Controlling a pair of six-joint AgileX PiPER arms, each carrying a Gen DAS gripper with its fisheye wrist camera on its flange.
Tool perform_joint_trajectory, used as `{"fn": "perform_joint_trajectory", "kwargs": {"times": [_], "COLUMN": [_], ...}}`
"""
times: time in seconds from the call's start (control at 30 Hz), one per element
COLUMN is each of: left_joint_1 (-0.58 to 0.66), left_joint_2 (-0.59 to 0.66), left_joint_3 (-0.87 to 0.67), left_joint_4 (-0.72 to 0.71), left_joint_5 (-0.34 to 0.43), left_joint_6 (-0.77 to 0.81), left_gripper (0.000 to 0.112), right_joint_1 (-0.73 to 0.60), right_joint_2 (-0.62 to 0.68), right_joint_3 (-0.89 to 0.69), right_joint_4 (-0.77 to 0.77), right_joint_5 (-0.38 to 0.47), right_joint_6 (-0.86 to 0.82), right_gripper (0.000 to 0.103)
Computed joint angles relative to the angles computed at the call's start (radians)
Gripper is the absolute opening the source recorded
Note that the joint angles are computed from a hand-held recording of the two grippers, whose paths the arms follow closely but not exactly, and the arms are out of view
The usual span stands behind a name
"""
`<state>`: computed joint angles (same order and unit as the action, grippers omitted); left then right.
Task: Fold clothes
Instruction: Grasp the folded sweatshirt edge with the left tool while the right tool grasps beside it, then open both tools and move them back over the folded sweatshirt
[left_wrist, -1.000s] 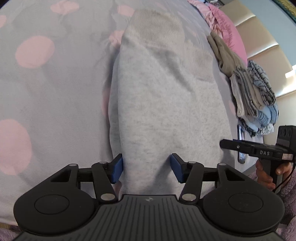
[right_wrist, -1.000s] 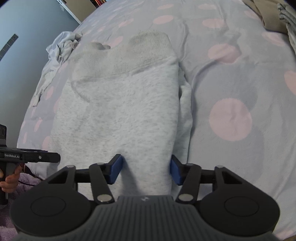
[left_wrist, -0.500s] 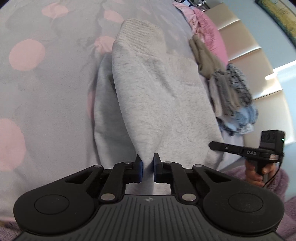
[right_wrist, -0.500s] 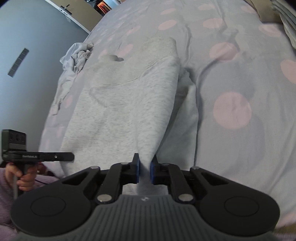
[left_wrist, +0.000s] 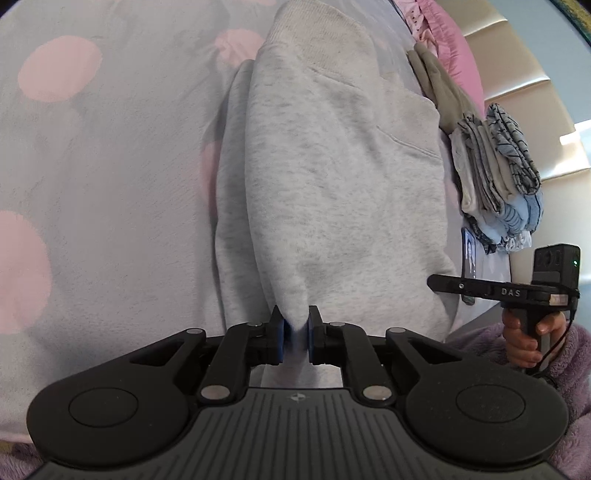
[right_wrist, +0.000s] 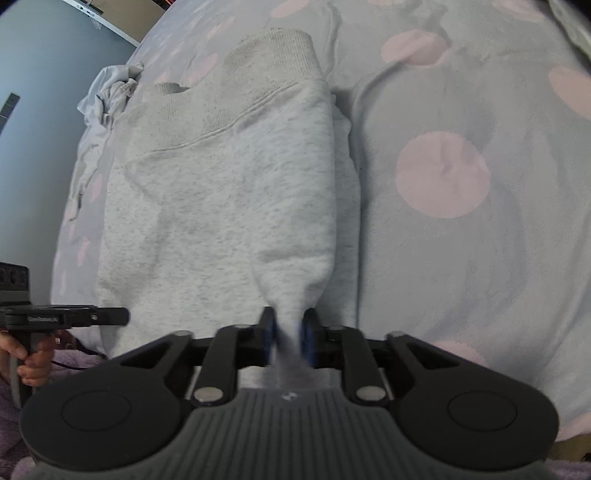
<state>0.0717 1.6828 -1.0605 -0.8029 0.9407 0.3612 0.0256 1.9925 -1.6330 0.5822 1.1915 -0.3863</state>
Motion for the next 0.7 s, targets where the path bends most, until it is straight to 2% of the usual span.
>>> {"fn": "perform_joint_trajectory", "kwargs": {"times": [0.03,0.1,0.2,0.33,0.4,0.47,0.57,0.7], "left_joint_1": [-0.006,-0.021,-0.037,-0.097,-0.154,-0.2,-0.235,-0.279], "left_joint_2": [-0.013,-0.059,-0.145,-0.222,-0.222,-0.197,-0.127,-0.022], "left_joint_3": [0.002,0.008,0.032,0.04,0.021,-0.011,-0.095,-0.21], "left_joint_4": [0.012,0.055,0.118,0.219,0.312,0.39,0.461,0.63], "left_joint_5": [-0.005,-0.03,-0.085,-0.204,-0.273,-0.323,-0.341,-0.396], "left_joint_6": [-0.006,-0.029,-0.086,-0.156,-0.216,-0.275,-0.326,-0.485], "left_gripper": [0.018,0.022,0.022,0.022,0.022,0.022,0.022,0.022], "right_joint_1": [-0.001,-0.002,-0.006,0.023,0.062,0.108,0.153,0.197], "right_joint_2": [-0.021,-0.064,-0.174,-0.306,-0.324,-0.309,-0.245,-0.14], "right_joint_3": [0.019,0.058,0.171,0.325,0.351,0.338,0.258,0.11], "right_joint_4": [-0.001,-0.003,0.022,0.093,0.081,0.025,-0.028,-0.081], "right_joint_5": [-0.019,-0.058,-0.173,-0.388,-0.481,-0.538,-0.553,-0.561], "right_joint_6": [-0.005,-0.017,-0.121,-0.309,-0.353,-0.336,-0.305,-0.212], "right_gripper": [0.036,0.036,0.034,0.027,0.026,0.027,0.025,0.024]}}
